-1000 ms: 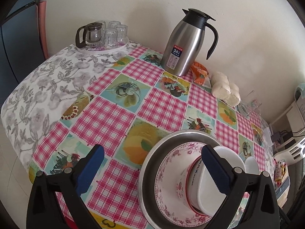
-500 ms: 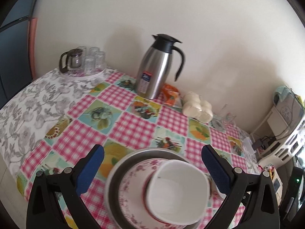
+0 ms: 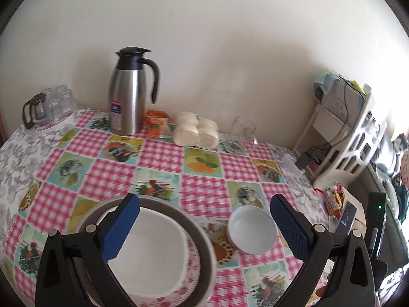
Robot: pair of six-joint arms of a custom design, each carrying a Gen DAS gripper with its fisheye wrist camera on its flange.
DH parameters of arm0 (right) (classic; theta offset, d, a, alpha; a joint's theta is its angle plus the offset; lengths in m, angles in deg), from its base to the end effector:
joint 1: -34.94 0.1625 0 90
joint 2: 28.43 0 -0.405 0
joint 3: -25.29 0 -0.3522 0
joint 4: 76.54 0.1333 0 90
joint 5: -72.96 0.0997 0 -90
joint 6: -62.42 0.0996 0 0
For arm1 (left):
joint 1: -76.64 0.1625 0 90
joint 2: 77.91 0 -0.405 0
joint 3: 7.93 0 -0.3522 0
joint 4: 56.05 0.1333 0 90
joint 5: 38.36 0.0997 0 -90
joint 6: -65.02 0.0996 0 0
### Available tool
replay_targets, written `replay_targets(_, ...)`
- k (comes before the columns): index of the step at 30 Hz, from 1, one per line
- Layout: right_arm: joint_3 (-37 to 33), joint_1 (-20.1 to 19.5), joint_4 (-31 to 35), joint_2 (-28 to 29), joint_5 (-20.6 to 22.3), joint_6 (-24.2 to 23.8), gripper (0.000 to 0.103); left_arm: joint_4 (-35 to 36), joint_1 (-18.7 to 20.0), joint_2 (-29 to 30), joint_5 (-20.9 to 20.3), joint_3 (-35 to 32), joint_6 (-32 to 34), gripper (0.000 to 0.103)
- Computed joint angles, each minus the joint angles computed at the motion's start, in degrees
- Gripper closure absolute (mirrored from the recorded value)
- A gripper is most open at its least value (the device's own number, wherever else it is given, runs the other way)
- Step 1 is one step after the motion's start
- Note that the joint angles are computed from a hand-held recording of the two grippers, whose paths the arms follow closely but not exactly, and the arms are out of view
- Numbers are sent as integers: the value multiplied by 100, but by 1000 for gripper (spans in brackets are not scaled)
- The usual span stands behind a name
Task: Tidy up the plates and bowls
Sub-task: 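Move both tools toward the pale round bowl on the tablecloth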
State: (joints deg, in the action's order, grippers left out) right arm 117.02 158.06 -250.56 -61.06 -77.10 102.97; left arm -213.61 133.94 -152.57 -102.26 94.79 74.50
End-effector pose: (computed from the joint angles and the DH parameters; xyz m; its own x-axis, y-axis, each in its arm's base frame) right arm 0.3854 -0.5047 0.0756 -0.7913 0.5189 0.3232 0.0249 0.5556 -0.8311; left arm -0.1490 -0.5600 0.3818 -0.8258 0.3532 -0.4396 0.5605 0.5993 -0.5715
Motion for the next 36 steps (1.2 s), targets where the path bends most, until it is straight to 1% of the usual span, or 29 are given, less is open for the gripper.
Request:
replay_targets(3, 364, -80, -238, -231, -57, 187, 0, 112, -101, 141, -60, -15, 32, 1)
replay_targets(6, 652, -166, -448, -412, -51, 313, 0, 397, -163, 291, -49, -90, -29, 1)
replay_targets(10, 911, -257, -444, -606, -152, 479, 0, 562, -186, 514, 41, -183, -48, 1)
replay_targets(12, 983, -299, -502, -650, -157, 484, 0, 773, -174, 651, 88, -296, -138, 1)
replay_targets(15, 1087, -380, -640, -713, -79, 441, 0, 1016, -119, 806, 40, -447, -300, 1)
replay_targets(18, 1146, -451, -782, -737, -2, 433, 0, 1177, -123, 960, 168, -550, -338, 2)
replay_targets(20, 1145, -488, -923, -716, 54, 360, 0, 1274, -120, 1046, 216, -613, -328, 2)
replay_targets(24, 1059, -531, -1342, -604, 160, -34, 0, 1496, -106, 1227, 288, -740, -364, 7)
replay_targets(28, 948, -571, -1601, -496, 280, -327, 1, 1575, -68, 1397, 376, -834, -434, 10)
replay_targets(30, 881, -591, -1640, -443, 303, -422, 3, 1700, -34, 1493, 373, -914, -454, 21)
replay_targets(32, 828, -618, -1633, -403, 355, -483, 10, 1820, -11, 1582, 425, -985, -488, 23)
replay_targets(34, 775, -648, -1659, -353, 446, -586, 13, 1865, 7, 1645, 467, -1028, -501, 24)
replay_targets(36, 717, -672, -1683, -295, 540, -728, 19, 1943, 40, 1705, 488, -1096, -552, 29)
